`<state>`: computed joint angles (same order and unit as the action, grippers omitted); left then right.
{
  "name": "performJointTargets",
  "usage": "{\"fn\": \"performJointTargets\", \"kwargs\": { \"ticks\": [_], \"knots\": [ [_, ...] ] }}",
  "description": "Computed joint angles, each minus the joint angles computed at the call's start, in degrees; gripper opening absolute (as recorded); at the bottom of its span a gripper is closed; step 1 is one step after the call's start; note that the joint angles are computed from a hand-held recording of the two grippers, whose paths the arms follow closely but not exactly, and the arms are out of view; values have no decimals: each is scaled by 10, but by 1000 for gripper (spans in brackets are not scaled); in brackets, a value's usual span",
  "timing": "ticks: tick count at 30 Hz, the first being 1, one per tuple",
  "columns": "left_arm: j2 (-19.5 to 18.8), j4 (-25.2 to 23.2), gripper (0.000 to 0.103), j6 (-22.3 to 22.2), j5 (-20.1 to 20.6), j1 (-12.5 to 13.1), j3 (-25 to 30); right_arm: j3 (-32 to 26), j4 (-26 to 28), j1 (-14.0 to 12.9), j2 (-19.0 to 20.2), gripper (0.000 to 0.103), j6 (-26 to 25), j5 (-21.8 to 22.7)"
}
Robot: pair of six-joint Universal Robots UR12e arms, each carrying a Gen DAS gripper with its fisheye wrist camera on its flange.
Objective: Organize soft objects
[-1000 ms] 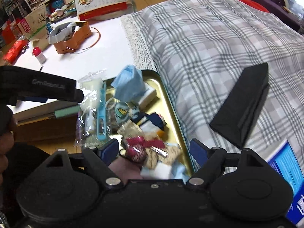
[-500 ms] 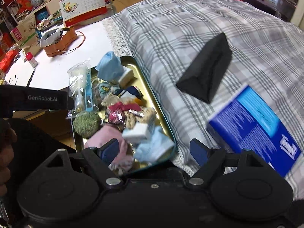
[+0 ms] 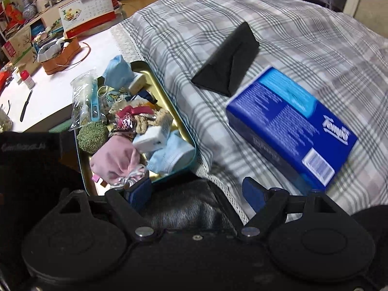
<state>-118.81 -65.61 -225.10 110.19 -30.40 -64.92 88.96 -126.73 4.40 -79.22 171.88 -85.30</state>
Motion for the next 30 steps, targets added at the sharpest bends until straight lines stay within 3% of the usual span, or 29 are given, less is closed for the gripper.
{"fn": "performJointTargets", "kwargs": {
  "ticks": [10, 30],
  "knots": [
    [6, -14, 81, -14, 23, -15, -9, 21, -26, -1, -15, 81, 12, -20],
    [4, -15, 81, -15, -15, -18, -22, 31, -51, 1, -17, 81, 13, -36]
  ]
}}
